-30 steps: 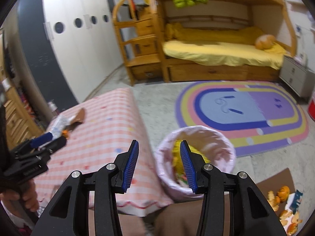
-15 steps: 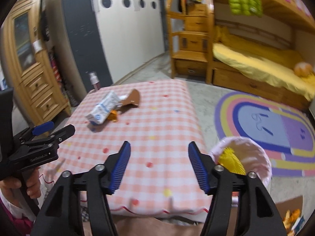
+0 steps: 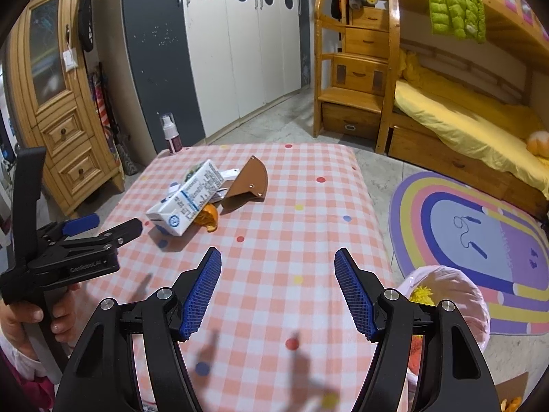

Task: Collect trash
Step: 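Grasp the white milk carton with the left tool and lift it, then grasp the brown leather sheath with the right tool while the left tool holds the carton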

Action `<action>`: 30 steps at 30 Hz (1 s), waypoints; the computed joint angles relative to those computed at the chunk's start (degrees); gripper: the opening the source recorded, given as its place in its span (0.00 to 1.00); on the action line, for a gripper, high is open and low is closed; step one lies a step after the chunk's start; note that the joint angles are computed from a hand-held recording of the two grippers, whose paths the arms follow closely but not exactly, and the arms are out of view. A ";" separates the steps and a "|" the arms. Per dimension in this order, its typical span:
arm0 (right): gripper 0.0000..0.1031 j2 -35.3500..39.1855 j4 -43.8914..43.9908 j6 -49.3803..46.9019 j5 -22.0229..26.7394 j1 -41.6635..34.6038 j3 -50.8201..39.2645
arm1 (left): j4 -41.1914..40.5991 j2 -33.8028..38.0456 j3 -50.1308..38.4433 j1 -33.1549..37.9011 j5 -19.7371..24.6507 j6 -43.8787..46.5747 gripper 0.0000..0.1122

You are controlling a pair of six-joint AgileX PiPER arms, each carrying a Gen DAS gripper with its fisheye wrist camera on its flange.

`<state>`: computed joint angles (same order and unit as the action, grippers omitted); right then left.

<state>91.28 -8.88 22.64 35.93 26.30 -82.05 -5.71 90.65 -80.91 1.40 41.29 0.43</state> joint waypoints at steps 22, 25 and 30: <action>0.51 7.35 2.87 -6.28 2.56 -1.01 -5.33 | -13.42 8.04 -6.34 2.64 1.67 11.57 0.61; 0.52 7.67 2.42 -6.22 2.88 -0.60 -6.40 | -9.14 1.95 -1.23 2.04 -1.73 9.49 0.61; 0.56 11.11 2.60 -6.51 3.60 0.66 -10.85 | -7.48 -5.09 3.59 4.13 -4.20 8.31 0.61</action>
<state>102.39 -6.28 16.13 39.53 26.96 -92.91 -13.18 85.56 -77.31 5.53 37.09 8.74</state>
